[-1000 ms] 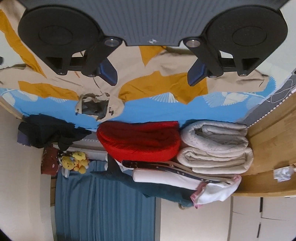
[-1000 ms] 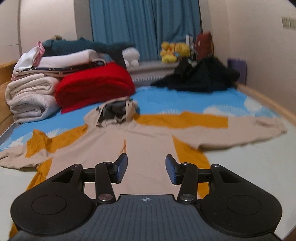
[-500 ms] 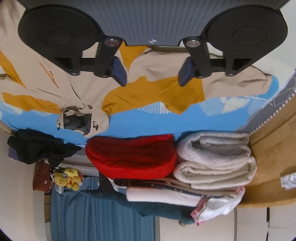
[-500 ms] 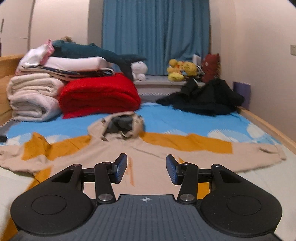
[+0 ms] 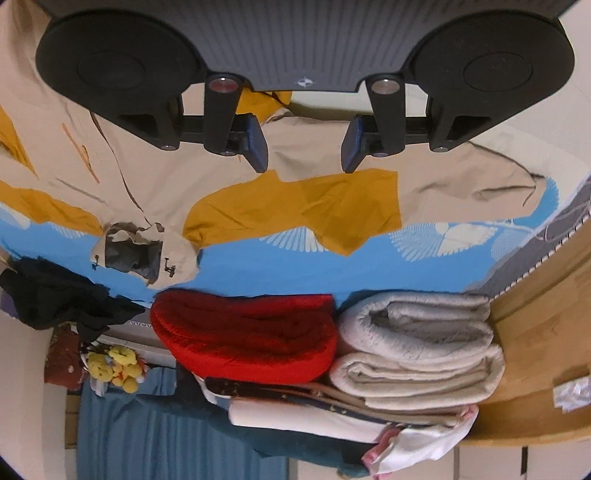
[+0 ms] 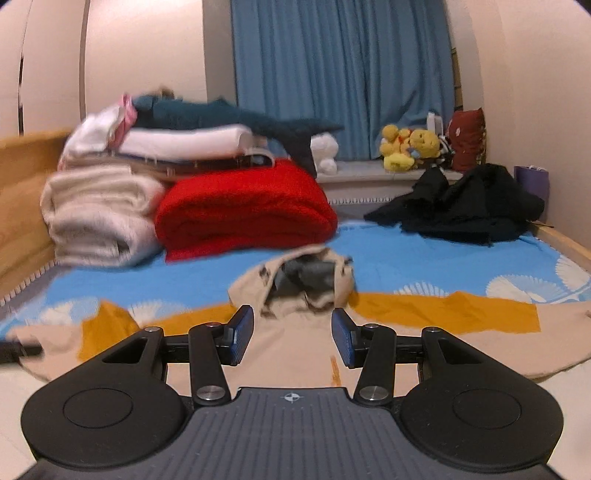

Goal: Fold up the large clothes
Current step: 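Move the left tool to the beige sleeve cuff and close on it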

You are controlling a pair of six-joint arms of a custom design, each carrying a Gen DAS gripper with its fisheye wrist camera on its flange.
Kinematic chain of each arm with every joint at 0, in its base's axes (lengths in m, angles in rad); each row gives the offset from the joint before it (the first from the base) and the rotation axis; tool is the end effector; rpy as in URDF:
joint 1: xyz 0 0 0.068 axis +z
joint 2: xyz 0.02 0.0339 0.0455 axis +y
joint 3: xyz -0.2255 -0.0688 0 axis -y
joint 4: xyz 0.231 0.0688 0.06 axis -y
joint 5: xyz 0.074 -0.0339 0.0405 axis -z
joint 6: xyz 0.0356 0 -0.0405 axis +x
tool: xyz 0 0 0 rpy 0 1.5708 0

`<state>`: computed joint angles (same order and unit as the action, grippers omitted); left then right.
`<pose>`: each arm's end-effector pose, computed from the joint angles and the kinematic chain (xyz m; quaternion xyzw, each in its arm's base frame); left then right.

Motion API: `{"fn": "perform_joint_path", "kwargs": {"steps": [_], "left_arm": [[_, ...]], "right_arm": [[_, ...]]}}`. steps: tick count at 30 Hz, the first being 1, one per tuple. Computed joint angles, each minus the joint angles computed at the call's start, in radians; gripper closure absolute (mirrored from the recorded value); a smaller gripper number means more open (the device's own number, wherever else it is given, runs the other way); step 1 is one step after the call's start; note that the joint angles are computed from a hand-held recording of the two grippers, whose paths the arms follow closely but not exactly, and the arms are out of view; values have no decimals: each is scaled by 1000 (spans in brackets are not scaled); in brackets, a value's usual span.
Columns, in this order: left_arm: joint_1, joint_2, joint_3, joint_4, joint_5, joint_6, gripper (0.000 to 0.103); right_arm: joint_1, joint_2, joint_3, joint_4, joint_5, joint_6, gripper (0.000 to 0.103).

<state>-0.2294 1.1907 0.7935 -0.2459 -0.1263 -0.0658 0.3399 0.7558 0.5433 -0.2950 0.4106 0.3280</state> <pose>0.2543 -0.0548 0.2233 0.0448 0.8919 -0.0098 0.4499 0.1816 0.0491 0.2263 0.0983 0.8445 -0.0033 0.5265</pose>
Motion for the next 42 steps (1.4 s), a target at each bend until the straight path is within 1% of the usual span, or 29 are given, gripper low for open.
{"fn": "perform_joint_path", "kwargs": {"steps": [1, 3, 5, 6, 7, 8, 9, 10, 12, 14, 16, 18, 20, 24, 27, 29, 30, 31, 32, 35, 37, 38, 40, 41, 42], "left_arm": [[15, 14, 7, 1, 11, -8, 54], [52, 48, 30, -1, 40, -30, 54], [111, 97, 57, 7, 95, -61, 55], [134, 116, 67, 12, 116, -73, 59], [166, 141, 75, 23, 141, -87, 66], [197, 166, 79, 38, 166, -96, 69], [224, 189, 83, 51, 183, -101, 73], [249, 215, 88, 61, 192, -105, 75], [301, 268, 99, 85, 213, -117, 76], [360, 335, 119, 111, 238, -128, 76], [416, 391, 127, 167, 267, -127, 76], [466, 460, 167, 179, 287, -116, 76], [526, 526, 201, 223, 337, -114, 75], [619, 694, 336, 245, 391, -120, 74], [657, 813, 450, 249, 406, -126, 73], [680, 892, 532, 245, 416, -138, 64], [690, 931, 576, 239, 411, -148, 54], [700, 972, 623, 228, 404, -161, 47], [709, 1003, 660, 218, 404, -177, 46], [736, 1105, 782, 178, 393, -239, 46], [748, 1161, 846, 153, 377, -268, 46], [752, 1181, 864, 152, 374, -279, 46], [755, 1192, 857, 198, 374, -297, 46], [751, 1198, 867, 198, 365, -298, 48], [746, 1199, 871, 198, 355, -301, 57]], "right_arm": [[-9, 35, 10, -6, -12, 7, 55], [-42, 65, 4, 34, -63, 19, 55], [-55, 86, 7, 67, -71, 5, 55], [-67, 87, -3, 92, -82, -7, 55], [-82, 86, -12, 109, -99, -20, 59], [-96, 85, -23, 123, -112, -29, 63], [-113, 83, -34, 132, -127, -39, 76], [-130, 87, -42, 140, -144, -45, 84], [-175, 92, -77, 172, -184, -50, 87], [-209, 129, -73, 166, -200, -41, 87], [-256, 136, -96, 194, -255, -32, 87], [-279, 182, -81, 181, -270, -43, 86], [-306, 200, -84, 201, -317, -44, 86], [-326, 268, -72, 239, -346, -63, 86], [-325, 316, -58, 261, -339, -70, 86], [-334, 340, -48, 264, -353, -77, 86], [-335, 354, -44, 267, -356, -82, 86], [-337, 364, -40, 268, -363, -89, 86], [-336, 376, -38, 270, -368, -97, 86], [-337, 398, -29, 270, -375, -111, 86], [-349, 412, -18, 260, -397, -102, 86], [-356, 423, -11, 256, -407, -94, 86], [-358, 436, -3, 251, -407, -85, 86], [-358, 441, 0, 247, -405, -82, 86], [-359, 445, 2, 244, -405, -79, 86]]}}
